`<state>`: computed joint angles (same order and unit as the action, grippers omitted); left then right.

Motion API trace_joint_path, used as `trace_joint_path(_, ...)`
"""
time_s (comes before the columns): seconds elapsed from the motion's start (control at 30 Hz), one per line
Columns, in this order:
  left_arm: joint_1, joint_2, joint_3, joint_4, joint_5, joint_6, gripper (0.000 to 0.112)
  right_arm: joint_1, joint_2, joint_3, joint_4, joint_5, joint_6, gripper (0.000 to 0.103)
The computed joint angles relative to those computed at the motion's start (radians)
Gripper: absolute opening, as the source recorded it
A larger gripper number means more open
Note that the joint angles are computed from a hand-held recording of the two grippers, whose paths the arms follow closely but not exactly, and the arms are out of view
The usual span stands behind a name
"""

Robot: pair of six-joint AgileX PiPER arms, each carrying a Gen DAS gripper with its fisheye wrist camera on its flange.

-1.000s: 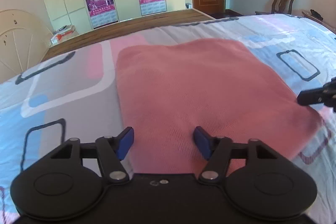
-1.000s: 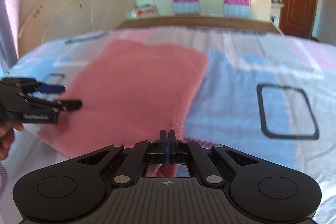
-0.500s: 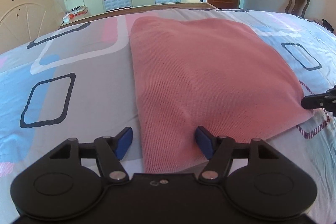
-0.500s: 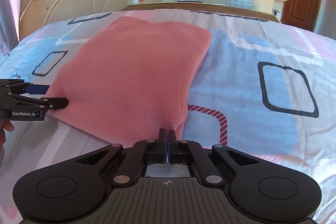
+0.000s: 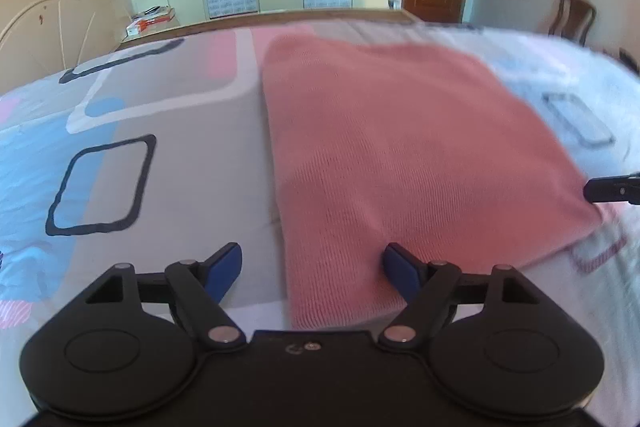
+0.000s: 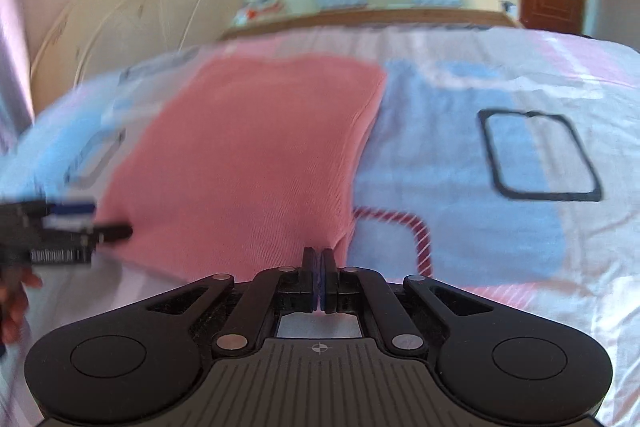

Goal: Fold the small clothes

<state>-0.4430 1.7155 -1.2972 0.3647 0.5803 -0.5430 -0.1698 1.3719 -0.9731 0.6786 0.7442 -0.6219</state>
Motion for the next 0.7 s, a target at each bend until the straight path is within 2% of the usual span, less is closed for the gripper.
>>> trace_joint_path(0.13, 0.055, -0.006, -0.046, -0.114, -0.053, 0.063, 0.078, -0.028, 0.001, -0.036, 0.079, -0.018, -0.044, 0.000)
trace_joint_path(0.3, 0.068, 0.190, -0.315, -0.171, 0.074, 0.156, 0.081, 0.065, 0.140, -0.148, 0.050, -0.076, -0.033, 0.000)
trace_joint_path(0.33, 0.081, 0.241, -0.377, -0.231, 0.127, 0.213, 0.085, 0.090, 0.190, -0.186, -0.016, -0.063, 0.017, 0.000)
trace_joint_path(0.37, 0.093, 0.258, -0.399, -0.268, 0.139, 0.229, 0.088, 0.107, 0.241, -0.209, -0.059, -0.055, 0.033, 0.000)
trace_joint_path(0.4, 0.100, 0.269, -0.430, -0.281, 0.171, 0.224, 0.087, 0.113, 0.251, -0.217, -0.061, -0.064, 0.034, 0.000)
trace_joint_path(0.43, 0.098, 0.268, -0.444, -0.276, 0.187, 0.230, 0.087, 0.113, 0.260, -0.247, -0.084, -0.033, 0.066, 0.000)
trace_joint_path(0.5, 0.079, 0.221, -0.401, -0.210, 0.154, 0.203, 0.085, 0.093, 0.221, -0.239, -0.050, -0.035, 0.035, 0.000)
trace_joint_path(0.57, 0.085, 0.179, -0.348, -0.244, 0.109, 0.236, 0.086, 0.053, 0.192, -0.209, 0.022, -0.043, -0.013, 0.001)
trace_joint_path(0.6, 0.088, 0.166, -0.331, -0.249, 0.101, 0.235, 0.086, 0.023, 0.200, -0.213, 0.054, -0.015, -0.022, 0.007)
trace_joint_path(0.67, 0.094, 0.151, -0.299, -0.223, 0.078, 0.205, 0.086, -0.025, 0.210, -0.201, 0.103, -0.001, -0.039, 0.065)
trace_joint_path(0.7, 0.102, 0.141, -0.275, -0.228, 0.055, 0.199, 0.086, -0.044, 0.215, -0.191, 0.131, -0.003, -0.062, 0.066)
